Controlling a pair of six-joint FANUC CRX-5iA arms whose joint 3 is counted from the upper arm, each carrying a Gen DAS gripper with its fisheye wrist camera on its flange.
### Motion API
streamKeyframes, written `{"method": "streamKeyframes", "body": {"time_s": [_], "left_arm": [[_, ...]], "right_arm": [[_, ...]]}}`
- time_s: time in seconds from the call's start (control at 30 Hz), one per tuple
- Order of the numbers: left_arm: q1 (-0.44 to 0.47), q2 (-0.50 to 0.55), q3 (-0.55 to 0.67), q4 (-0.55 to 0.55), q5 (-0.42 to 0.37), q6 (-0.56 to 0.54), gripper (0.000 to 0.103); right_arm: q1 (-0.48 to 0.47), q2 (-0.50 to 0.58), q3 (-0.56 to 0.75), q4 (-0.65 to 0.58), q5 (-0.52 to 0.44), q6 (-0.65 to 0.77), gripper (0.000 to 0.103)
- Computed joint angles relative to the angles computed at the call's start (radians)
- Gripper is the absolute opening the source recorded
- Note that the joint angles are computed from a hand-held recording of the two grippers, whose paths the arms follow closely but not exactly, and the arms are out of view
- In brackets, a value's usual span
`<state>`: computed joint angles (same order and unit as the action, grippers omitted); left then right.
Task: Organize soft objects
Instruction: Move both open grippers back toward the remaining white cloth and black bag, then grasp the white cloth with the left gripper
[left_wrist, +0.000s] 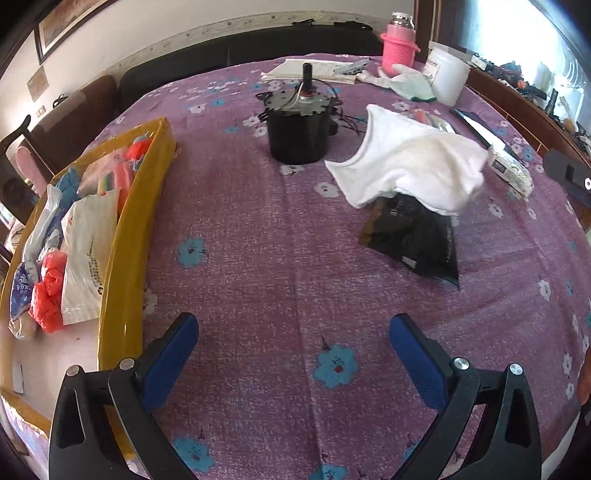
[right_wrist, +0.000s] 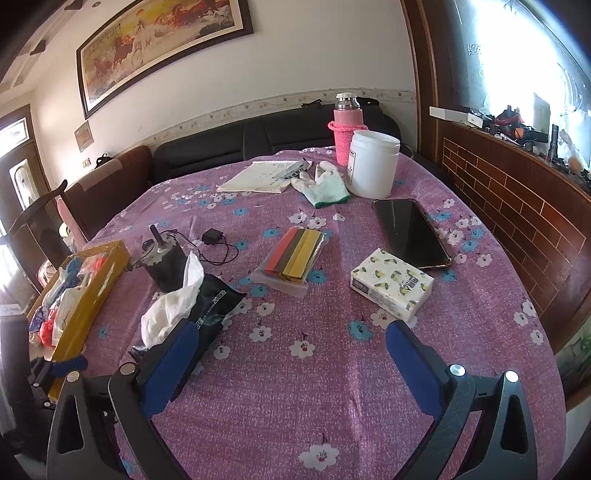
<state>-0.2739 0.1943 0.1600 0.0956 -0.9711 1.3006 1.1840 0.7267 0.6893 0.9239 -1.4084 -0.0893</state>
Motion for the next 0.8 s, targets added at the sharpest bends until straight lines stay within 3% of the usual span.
{"method": "streamKeyframes", "body": {"time_s": [0.23, 0.37, 0.53, 0.63, 0.8], "left_arm": [[-0.007, 0.006, 0.009, -0.023, -0.007, 0.016, 0.103], [-0.007, 0.006, 0.01, -0.023, -0.008, 0.014, 0.103], [0.003, 0.001, -0.004, 0.016, -0.011, -0.042, 0.103], [0.023, -0.007, -0.028, 0.146, -0.011, -0.105, 0.103], [-0.033, 0.048, 0.089, 0.13, 0.021, -0.09, 0.103]], "right_arm": [[-0.043, 0.019, 0.037, 0.065, -0.028, 0.0, 0.102], [-0.081, -0.006, -0.017, 0.107, -0.012, -0.06, 0.102], [-0.111, -0.113, -0.222, 0.108, 0.063, -0.228, 0.102], [-0.125, -0.206, -0.353, 0.087, 0.125, -0.353, 0.102], [-0.129, -0.309, -0.512, 0.09, 0.173, -0.559, 0.102]]}}
